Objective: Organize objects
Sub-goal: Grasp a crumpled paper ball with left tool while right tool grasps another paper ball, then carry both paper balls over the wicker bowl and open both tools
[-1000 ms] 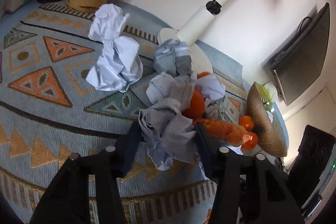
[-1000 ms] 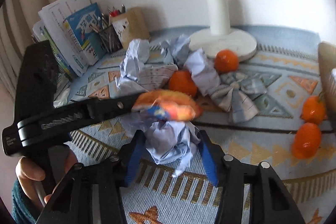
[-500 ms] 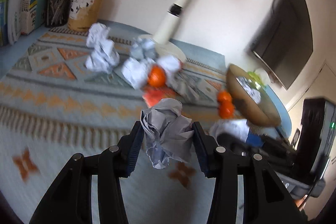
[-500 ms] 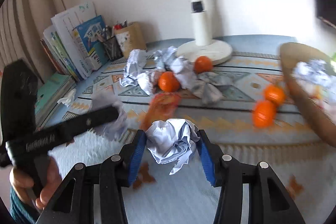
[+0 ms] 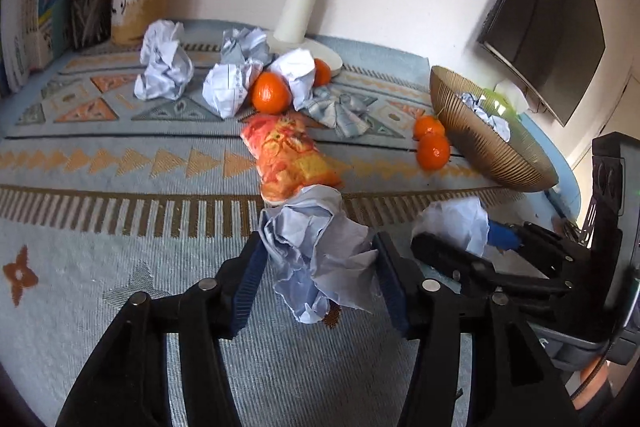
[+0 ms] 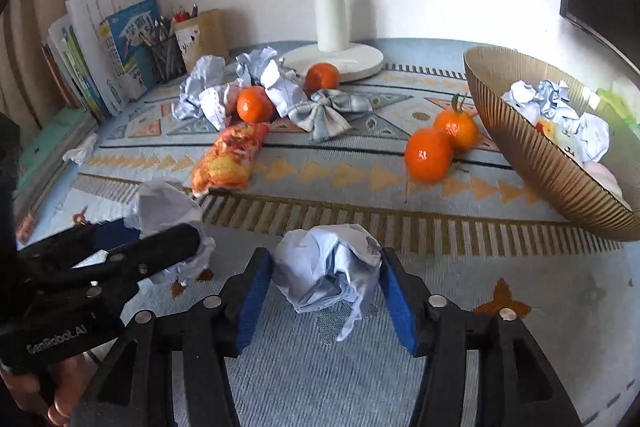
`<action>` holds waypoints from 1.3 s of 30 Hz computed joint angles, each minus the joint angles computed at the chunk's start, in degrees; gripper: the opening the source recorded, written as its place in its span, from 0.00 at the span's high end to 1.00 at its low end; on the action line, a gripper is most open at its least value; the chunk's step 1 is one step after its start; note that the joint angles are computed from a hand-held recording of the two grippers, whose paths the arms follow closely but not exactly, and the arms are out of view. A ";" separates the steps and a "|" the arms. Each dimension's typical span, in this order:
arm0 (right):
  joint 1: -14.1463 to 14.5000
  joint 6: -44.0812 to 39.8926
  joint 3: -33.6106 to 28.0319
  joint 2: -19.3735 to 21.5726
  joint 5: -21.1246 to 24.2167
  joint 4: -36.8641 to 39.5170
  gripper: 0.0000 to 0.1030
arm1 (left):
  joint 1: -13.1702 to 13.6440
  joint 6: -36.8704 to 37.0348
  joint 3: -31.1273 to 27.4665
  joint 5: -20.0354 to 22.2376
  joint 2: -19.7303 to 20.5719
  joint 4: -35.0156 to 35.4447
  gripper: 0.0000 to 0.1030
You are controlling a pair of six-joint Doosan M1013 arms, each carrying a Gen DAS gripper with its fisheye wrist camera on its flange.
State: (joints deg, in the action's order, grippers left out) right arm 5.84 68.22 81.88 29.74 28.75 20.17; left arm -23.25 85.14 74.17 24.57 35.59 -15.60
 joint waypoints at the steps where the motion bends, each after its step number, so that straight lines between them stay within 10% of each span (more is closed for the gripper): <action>1: -0.08 0.58 -0.59 0.34 1.51 -0.56 0.35 | 0.09 0.59 -0.28 0.89 0.16 -0.93 0.47; 9: -0.59 -3.62 0.52 -0.24 0.27 4.94 0.35 | 0.33 0.51 -0.32 1.80 0.18 -1.99 0.36; 13: -0.26 -4.73 0.76 -0.40 -0.60 4.53 0.51 | -0.19 -1.94 -1.27 2.80 0.55 2.33 0.36; 18: -0.34 -4.18 1.10 -0.59 -1.62 4.43 0.53 | 0.24 6.88 -1.15 2.58 0.57 -5.76 0.63; 25: -1.61 -14.16 2.65 -1.54 -3.11 17.25 0.53 | -0.01 11.45 3.43 -6.81 -1.86 -10.40 0.63; 39: -1.51 -16.10 2.89 -1.61 -3.86 17.99 0.53 | -0.11 18.20 2.31 -3.43 -1.24 -13.40 0.63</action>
State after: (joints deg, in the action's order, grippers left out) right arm 4.33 52.11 84.77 28.13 24.89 38.16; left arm -23.37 103.34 76.47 21.14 34.35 -29.00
